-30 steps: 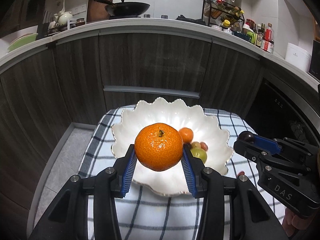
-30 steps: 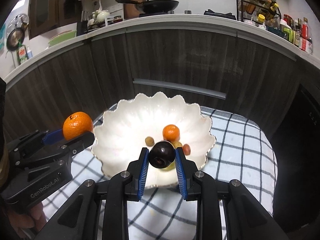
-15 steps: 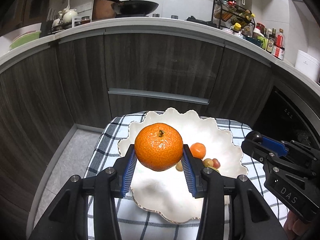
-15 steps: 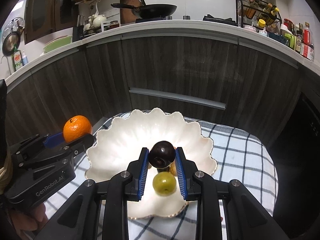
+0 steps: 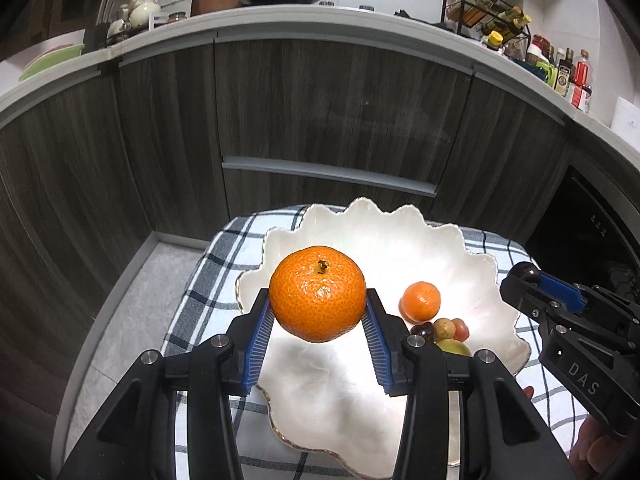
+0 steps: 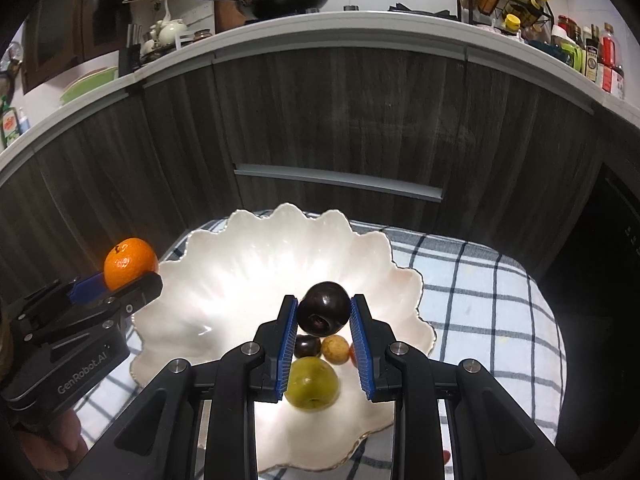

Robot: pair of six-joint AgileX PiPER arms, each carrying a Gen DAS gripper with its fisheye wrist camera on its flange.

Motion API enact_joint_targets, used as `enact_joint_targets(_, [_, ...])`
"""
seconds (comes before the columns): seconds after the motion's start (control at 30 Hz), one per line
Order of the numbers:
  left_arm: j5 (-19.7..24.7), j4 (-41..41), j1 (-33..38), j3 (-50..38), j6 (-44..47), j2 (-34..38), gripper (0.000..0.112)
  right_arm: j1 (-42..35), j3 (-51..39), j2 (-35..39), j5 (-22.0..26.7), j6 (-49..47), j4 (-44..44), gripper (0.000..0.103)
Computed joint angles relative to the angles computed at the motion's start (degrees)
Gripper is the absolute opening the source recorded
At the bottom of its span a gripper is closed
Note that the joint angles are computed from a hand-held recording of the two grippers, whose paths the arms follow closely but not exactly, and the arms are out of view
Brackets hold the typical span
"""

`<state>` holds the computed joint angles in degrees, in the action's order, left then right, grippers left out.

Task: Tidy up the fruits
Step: 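Lift the mandarin and dark plum and carry both over the white bowl, then open the left tool to drop the mandarin while the right tool releases the plum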

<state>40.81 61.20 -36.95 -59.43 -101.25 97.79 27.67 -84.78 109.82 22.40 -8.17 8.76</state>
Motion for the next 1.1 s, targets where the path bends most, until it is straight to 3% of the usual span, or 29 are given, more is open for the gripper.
enact_joint_targets(0.77, [-5.5, -5.1, 2.3, -2.3, 6.8, 4.2, 0.045, -0.2, -3.7, 4.0, 2.8, 1.4, -1.6, 0.029])
enact_joint_targets(0.83, [-4.9, -5.5, 2.0, -2.4, 7.0, 4.2, 0.046, -0.3, -4.0, 4.0, 3.0, 3.0, -2.7, 0.037])
enact_joint_targets(0.87, [-4.6, -6.3, 2.1, -2.6, 7.7, 4.3, 0.047, -0.4, -3.9, 3.9, 2.9, 3.3, -2.7, 0.046])
enact_joint_targets(0.93, [-3.9, -5.3, 1.7, -2.1, 6.3, 4.0, 0.074, -0.6, -3.3, 3.4, 2.1, 3.7, -2.7, 0.057])
enact_joint_targets(0.97, [-2.7, -3.4, 1.0, -1.8, 4.1, 3.7, 0.078, -0.6, -2.8, 3.1, 1.6, 4.3, -3.3, 0.062])
enact_joint_targets(1.1, [-1.2, -1.7, 0.5, -1.2, 2.7, 2.6, 0.083, 0.1, -1.2, 1.9, 0.2, 8.6, -8.5, 0.069])
